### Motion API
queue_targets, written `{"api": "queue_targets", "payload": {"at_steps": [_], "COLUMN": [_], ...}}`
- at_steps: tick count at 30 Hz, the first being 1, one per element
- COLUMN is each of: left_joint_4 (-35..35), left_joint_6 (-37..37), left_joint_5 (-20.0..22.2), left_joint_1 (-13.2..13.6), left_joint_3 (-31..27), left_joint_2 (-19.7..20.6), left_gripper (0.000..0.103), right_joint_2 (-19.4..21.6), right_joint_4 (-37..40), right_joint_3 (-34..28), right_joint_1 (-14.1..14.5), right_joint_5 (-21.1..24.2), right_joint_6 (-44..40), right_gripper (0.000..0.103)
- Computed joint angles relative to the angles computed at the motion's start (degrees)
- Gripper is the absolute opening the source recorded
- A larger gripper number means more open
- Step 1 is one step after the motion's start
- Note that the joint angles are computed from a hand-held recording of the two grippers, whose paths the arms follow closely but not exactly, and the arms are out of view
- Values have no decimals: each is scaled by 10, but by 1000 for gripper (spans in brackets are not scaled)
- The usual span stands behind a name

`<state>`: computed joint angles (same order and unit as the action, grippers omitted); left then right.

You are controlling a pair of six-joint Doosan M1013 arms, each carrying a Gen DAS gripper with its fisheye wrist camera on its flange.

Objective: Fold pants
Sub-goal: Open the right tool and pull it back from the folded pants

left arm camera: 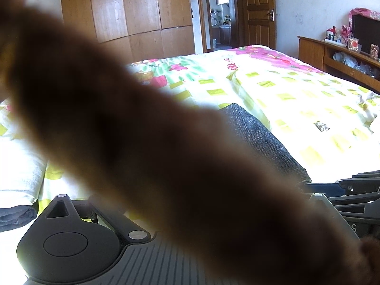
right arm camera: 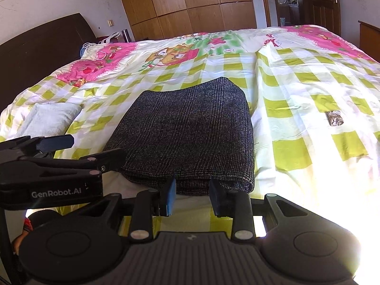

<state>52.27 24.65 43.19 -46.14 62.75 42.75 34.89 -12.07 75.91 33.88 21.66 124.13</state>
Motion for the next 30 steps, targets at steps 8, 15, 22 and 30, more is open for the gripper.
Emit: {"api": "queue_targets", "payload": {"at_steps": [8,15,22,30], "left_joint_4": [-30,-46,-65,-90], "left_joint_6": [9,17,22,25], "left_joint_5": [-3,-7,-16,-44], "left_joint_1": [2,3,5,11], "left_joint_3": [-1,0,2,8], "left_joint_2": [2,2,2,-1], "left_gripper": [97,98,98,98], "right_joint_2": [1,1,4,-5], "right_joint_4": [-9,-16,-19,-94], "right_joint_3": [1,0,-3,-7], "right_joint_1": [0,1,2,7], "right_joint_5": [7,13,20,68], "right_joint_6": [19,27,31,103], "right_gripper": [45,45,45,45]}}
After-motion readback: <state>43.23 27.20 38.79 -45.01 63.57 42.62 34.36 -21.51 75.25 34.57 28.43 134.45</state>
